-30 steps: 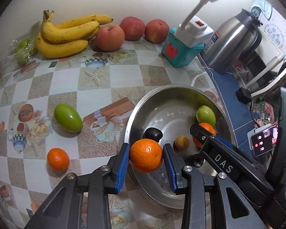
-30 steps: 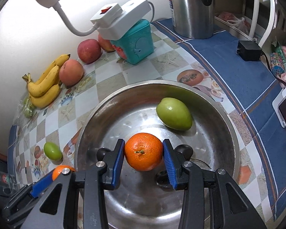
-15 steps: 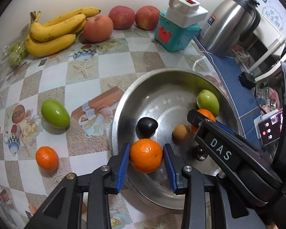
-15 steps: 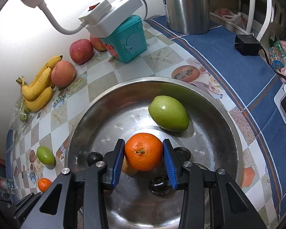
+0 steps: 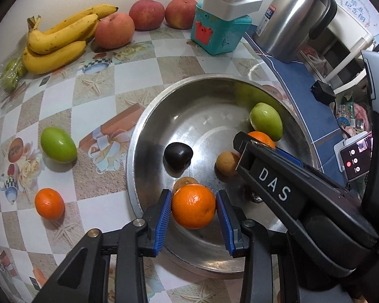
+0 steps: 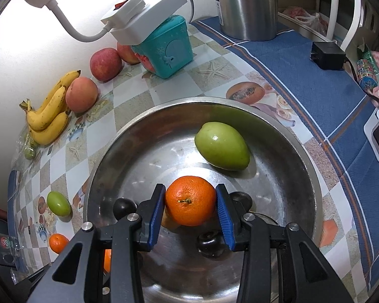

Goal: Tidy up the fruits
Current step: 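Carry both oranges into the steel bowl and open both grippers to release them, then withdraw both open grippers from the bowl toward the remaining orange and green fruit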

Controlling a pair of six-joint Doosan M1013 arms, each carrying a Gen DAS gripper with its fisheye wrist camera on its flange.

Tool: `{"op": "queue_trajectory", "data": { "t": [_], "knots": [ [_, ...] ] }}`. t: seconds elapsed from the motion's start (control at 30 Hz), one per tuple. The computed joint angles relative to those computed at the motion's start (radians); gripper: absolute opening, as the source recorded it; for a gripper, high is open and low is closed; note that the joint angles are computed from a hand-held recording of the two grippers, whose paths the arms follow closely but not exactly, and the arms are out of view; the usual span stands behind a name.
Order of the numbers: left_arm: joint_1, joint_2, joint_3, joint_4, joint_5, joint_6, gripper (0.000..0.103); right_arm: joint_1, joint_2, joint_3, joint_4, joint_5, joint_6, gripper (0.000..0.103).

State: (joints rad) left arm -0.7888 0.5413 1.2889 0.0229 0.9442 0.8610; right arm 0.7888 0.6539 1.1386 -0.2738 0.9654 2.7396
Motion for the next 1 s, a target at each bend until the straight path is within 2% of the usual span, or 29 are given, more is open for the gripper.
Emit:
{"op": "queue_trajectory", "data": {
  "t": [0.53,1.0],
  "knots": [
    [0.003,-0.013,0.008,-0.001,-0.020,-0.013,0.042,0.002,-0.004,-0.014,-0.014,0.007,-0.014,0.045],
    [0.034,-0.050,0.057,0.028,-0.041,-0.133,0.042,0.008,-0.011,-0.041,0.008,0.083,-0.037,0.045]
  ]
}}
